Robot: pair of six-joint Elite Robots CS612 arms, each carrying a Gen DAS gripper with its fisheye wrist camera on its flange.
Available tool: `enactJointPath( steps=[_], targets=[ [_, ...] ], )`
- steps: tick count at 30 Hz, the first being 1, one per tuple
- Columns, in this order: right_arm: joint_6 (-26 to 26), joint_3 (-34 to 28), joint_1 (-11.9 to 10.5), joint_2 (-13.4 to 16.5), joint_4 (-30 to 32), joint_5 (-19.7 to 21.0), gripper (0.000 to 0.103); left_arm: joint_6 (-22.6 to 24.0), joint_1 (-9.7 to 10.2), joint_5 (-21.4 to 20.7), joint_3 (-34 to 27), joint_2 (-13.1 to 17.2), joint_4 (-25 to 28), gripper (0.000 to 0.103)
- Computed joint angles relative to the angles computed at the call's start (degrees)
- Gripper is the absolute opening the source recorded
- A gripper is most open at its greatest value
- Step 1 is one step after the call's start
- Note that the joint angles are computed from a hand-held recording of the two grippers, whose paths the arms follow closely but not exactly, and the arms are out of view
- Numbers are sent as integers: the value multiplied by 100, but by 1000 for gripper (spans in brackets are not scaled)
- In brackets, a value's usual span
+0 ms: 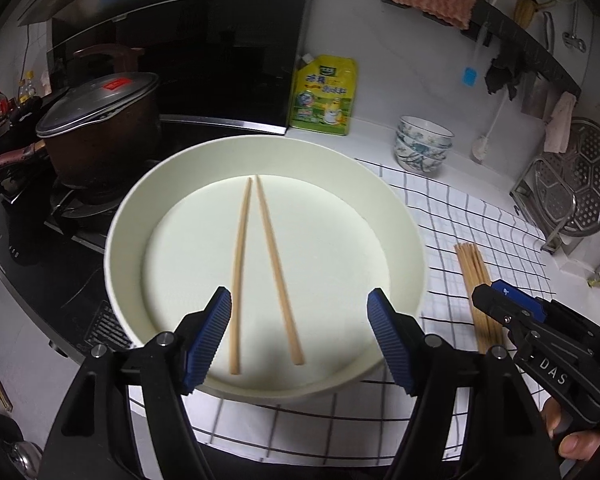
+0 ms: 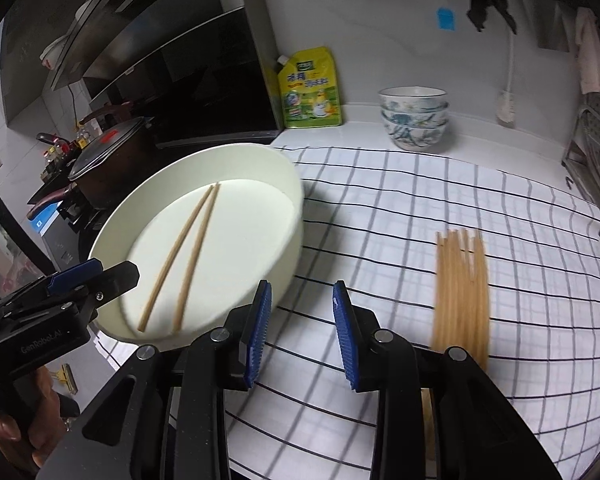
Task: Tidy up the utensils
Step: 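Lower the chopsticks into the basin and open both tools, then move both tools back to the chopstick bundle on the cloth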
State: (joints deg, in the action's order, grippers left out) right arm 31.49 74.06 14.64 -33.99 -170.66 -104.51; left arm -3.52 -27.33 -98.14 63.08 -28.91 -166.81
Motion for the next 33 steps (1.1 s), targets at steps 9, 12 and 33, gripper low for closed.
enactJointPath(
  steps=[9, 12, 33],
  targets=[
    [400, 964, -101, -461, -270, -580, 35, 223, -211, -354, 237, -108, -79, 74],
    [521, 1202, -144, -566, -216, -745, 35, 311, -287, -433, 302, -141, -99, 74],
    [644, 1624, -406, -543, 65, -597, 49, 670, -658, -317, 278, 8, 380, 83]
  ],
)
